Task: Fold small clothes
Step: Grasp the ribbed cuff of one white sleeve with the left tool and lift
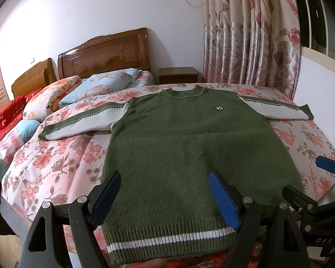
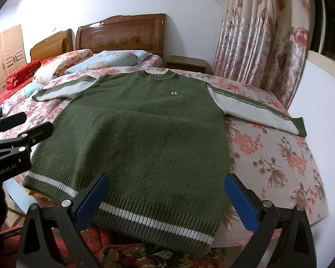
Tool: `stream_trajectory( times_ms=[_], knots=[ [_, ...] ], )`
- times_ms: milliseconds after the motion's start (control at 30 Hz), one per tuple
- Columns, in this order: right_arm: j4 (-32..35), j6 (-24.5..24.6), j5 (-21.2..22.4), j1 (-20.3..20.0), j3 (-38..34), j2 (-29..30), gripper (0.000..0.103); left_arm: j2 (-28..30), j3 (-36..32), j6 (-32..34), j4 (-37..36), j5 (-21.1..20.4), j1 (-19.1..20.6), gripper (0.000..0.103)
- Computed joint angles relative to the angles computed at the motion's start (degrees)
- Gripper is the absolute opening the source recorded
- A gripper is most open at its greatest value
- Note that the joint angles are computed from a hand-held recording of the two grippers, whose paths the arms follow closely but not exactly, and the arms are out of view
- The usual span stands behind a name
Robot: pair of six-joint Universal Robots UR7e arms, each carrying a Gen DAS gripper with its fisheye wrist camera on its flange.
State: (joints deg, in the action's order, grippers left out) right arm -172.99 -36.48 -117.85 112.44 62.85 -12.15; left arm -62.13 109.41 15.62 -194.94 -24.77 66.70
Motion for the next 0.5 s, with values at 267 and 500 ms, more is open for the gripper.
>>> stream_trajectory(
  times_ms=[267, 500],
  knots=[
    [5.4, 4.4, 1.3, -1.9, -3.3, 0.3, 0.103, -1.3, -5.3, -10.7, 19.8, -4.9, 4.8, 0.082],
    [13.3, 14.0, 0.3, -5.1, -14.7, 3.3, 0.103, 9.1, -26.4, -3.5, 26.7, -3.3, 11.4, 0.082]
  ],
)
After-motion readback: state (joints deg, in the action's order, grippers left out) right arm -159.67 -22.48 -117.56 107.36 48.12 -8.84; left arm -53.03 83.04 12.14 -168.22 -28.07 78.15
